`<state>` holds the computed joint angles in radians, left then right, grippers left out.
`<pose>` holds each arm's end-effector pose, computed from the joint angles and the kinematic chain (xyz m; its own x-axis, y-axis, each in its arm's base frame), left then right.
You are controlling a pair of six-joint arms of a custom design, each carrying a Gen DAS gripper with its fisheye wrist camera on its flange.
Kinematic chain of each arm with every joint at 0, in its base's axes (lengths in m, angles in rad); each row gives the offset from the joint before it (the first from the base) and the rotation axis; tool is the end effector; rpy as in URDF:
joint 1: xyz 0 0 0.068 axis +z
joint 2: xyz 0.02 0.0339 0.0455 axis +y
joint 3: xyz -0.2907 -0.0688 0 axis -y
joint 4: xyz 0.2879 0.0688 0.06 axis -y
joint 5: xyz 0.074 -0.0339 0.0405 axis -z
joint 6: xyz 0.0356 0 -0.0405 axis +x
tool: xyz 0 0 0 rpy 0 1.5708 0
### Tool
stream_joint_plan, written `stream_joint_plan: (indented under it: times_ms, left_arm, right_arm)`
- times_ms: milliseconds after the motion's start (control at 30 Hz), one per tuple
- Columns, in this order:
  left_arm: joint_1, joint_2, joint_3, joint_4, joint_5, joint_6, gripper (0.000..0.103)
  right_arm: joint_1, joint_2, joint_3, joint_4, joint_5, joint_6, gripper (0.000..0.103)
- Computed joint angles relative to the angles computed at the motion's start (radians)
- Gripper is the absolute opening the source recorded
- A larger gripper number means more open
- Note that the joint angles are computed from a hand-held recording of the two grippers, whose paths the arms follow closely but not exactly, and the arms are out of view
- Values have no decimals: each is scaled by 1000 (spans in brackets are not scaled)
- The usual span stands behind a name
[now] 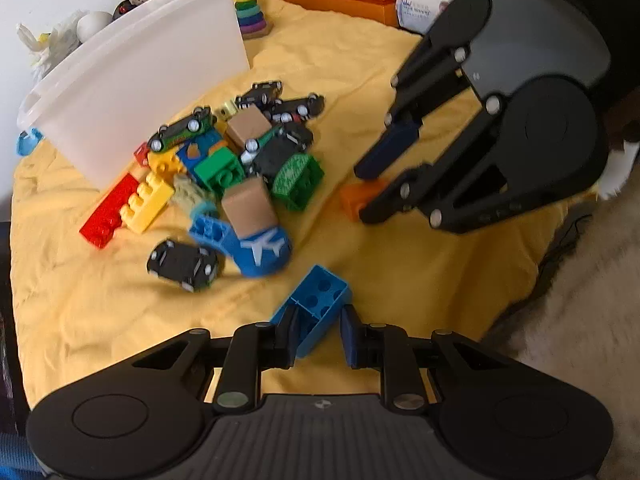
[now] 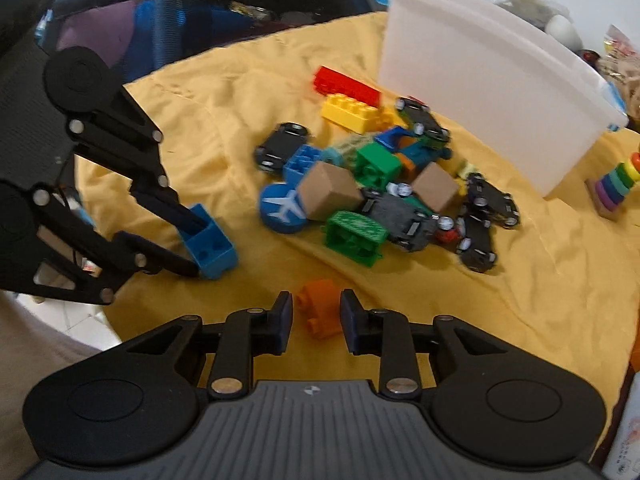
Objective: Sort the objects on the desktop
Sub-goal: 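Grasp the long blue brick with the left tool while the right tool grasps the small orange brick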
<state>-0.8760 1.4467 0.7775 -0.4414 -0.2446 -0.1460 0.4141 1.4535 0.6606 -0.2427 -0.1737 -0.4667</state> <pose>0.1957 -0.2213 0.1732 -0.6659 0.5786 -0.4710 0.5858 0.7964 0.1501 0.2597 0.1209 0.1454 -0.4886 -0.6988 -0.5224 -0.7803 0.6179 -0.0967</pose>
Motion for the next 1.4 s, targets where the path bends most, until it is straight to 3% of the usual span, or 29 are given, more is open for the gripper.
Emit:
stream_joint_plan:
  times_ms: [367, 467, 567, 700, 767, 900, 1067, 1267, 1400]
  left_arm:
    - [65, 28, -4, 63, 14, -27, 28]
    - [124, 22, 6, 48, 87, -67, 20]
    - [203, -20, -12, 53, 235, -153, 19]
    - [274, -78, -77, 180, 539, -316, 19]
    - [271, -47, -96, 251, 583, -373, 19]
    - [265, 23, -68, 217, 500, -361, 26]
    - [269, -76, -94, 176, 347, -331, 33]
    - [262, -106, -88, 145, 308, -294, 33]
    - [178, -94, -54, 131, 218, -274, 42]
  right_arm:
    - [-7, -2, -26, 54, 3, 52, 31]
    - [-4, -2, -26, 56, 7, 70, 31]
    - [-6, -3, -29, 63, 5, 86, 31]
    - [-19, -22, -34, 47, -5, 111, 29]
    - [-39, -35, -34, 25, -22, 130, 29]
    - [-73, -25, -21, 5, -58, 174, 29]
    - [-66, -24, -27, 37, -30, 182, 30]
    - [-97, -12, -28, 58, -6, 180, 30]
    - [-136, -7, -15, 49, -32, 189, 30]
